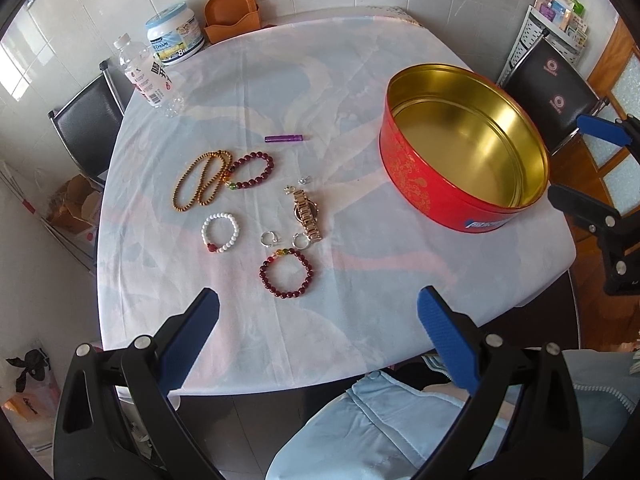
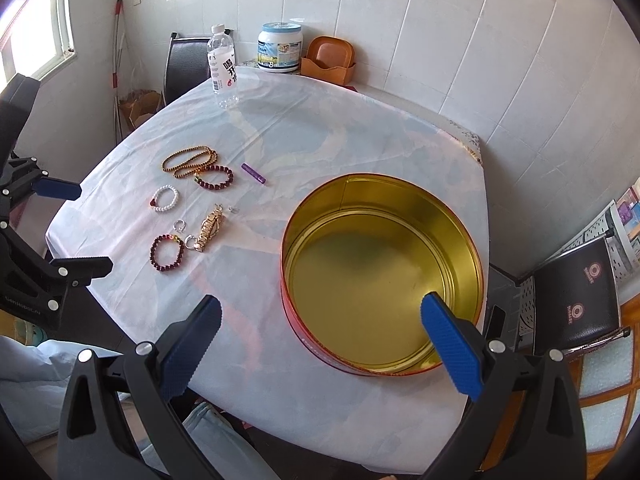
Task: Organize jewelry
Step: 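Move both tools toward the jewelry beside the red tin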
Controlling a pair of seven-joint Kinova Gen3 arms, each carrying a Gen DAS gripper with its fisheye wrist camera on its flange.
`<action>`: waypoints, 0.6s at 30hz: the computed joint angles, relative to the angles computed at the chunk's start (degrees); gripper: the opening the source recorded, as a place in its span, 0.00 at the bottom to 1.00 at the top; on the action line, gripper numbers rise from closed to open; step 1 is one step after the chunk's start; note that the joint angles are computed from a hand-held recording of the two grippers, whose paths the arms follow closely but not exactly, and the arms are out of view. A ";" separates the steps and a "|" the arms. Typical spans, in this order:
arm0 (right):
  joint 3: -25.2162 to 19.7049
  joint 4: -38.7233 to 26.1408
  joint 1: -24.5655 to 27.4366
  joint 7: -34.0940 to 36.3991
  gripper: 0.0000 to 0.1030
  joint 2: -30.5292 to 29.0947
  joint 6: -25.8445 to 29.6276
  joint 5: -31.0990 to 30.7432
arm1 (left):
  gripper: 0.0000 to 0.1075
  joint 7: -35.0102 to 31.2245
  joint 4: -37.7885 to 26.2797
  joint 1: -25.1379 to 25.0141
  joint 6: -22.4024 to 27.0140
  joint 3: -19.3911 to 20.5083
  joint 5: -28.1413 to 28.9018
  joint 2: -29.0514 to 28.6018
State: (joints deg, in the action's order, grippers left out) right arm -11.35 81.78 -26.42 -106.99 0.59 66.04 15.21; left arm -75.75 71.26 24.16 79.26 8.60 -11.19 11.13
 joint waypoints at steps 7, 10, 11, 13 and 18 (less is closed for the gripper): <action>0.08 -2.80 -1.07 1.03 0.98 3.24 -0.39 -1.67 | 0.90 -3.51 0.32 -3.43 -0.55 -1.17 1.92 0.31; 0.31 -4.95 -2.14 1.25 0.98 5.62 -0.09 -2.54 | 0.90 -6.53 1.00 -5.67 -1.81 -1.87 2.95 0.85; 0.43 -5.93 -2.61 1.15 0.98 6.62 0.01 -2.69 | 0.90 -7.93 1.33 -6.68 -2.61 -2.16 3.47 1.05; 0.80 -8.02 -3.53 0.86 0.98 8.67 -0.07 -3.10 | 0.90 -11.15 3.00 -9.06 -5.12 -2.87 4.65 0.87; 1.34 -16.18 -4.10 2.08 0.98 15.80 1.49 -8.73 | 0.90 -17.95 3.78 -14.80 -9.40 -4.39 7.71 3.68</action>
State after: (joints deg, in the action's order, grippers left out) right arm -10.01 65.59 -30.52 -104.91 16.39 67.52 6.47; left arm -93.70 75.04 9.36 69.86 4.21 -3.47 14.81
